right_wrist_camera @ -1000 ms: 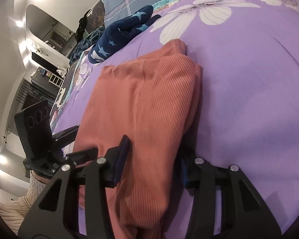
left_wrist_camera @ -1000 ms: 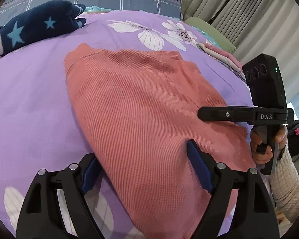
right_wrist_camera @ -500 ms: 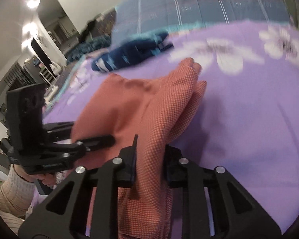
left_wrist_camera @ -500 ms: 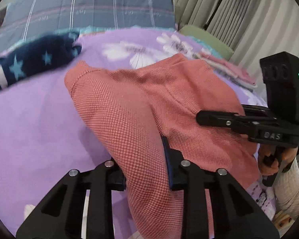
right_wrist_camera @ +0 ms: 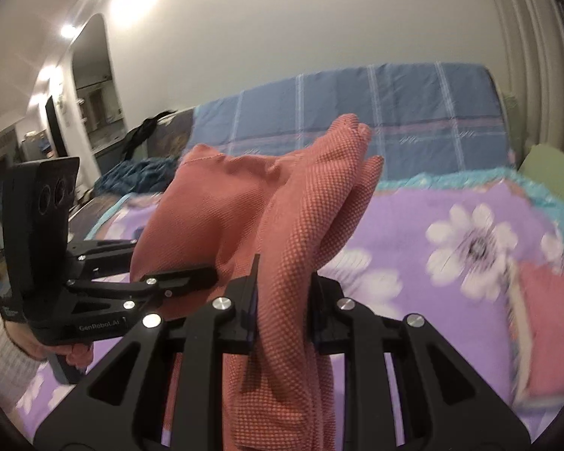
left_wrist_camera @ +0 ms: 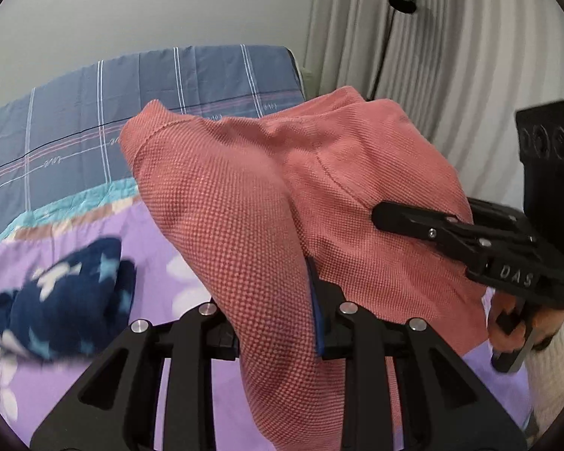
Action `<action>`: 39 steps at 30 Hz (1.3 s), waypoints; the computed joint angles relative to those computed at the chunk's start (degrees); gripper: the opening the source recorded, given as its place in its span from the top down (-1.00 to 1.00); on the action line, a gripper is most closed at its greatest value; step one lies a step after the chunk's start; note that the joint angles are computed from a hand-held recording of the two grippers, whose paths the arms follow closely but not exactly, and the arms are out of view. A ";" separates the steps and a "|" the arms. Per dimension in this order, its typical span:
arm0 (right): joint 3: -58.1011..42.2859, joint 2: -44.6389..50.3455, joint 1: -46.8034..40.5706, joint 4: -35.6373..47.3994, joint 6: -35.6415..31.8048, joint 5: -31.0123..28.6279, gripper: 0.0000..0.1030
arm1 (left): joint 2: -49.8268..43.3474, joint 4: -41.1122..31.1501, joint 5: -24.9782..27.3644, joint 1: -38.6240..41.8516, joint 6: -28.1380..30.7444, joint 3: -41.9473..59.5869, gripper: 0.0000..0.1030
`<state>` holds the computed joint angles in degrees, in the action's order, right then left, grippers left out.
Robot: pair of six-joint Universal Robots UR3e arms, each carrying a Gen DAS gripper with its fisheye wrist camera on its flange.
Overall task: Fold small clothes
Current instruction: 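Grasp the folded shirt with both tools and lift it off the bedspread, then lower the folded shirt onto the bedspread and open both tools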
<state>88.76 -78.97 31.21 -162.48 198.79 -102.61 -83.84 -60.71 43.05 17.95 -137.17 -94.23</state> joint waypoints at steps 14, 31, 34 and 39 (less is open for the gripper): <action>-10.47 14.38 -15.90 -2.19 -0.24 7.16 0.60 | -35.29 17.10 20.61 -20.13 -13.72 31.55 0.46; -15.58 30.28 -19.64 3.19 7.63 7.59 -0.22 | -53.74 25.79 35.82 -21.50 -16.38 36.03 -0.37; -8.52 26.94 -20.88 0.84 10.92 9.78 -0.22 | -51.73 26.13 33.63 -20.08 -18.41 32.70 -0.40; -1.91 20.09 -17.03 2.85 10.55 2.95 -0.35 | -42.16 32.45 32.22 -19.48 -14.71 18.36 -0.52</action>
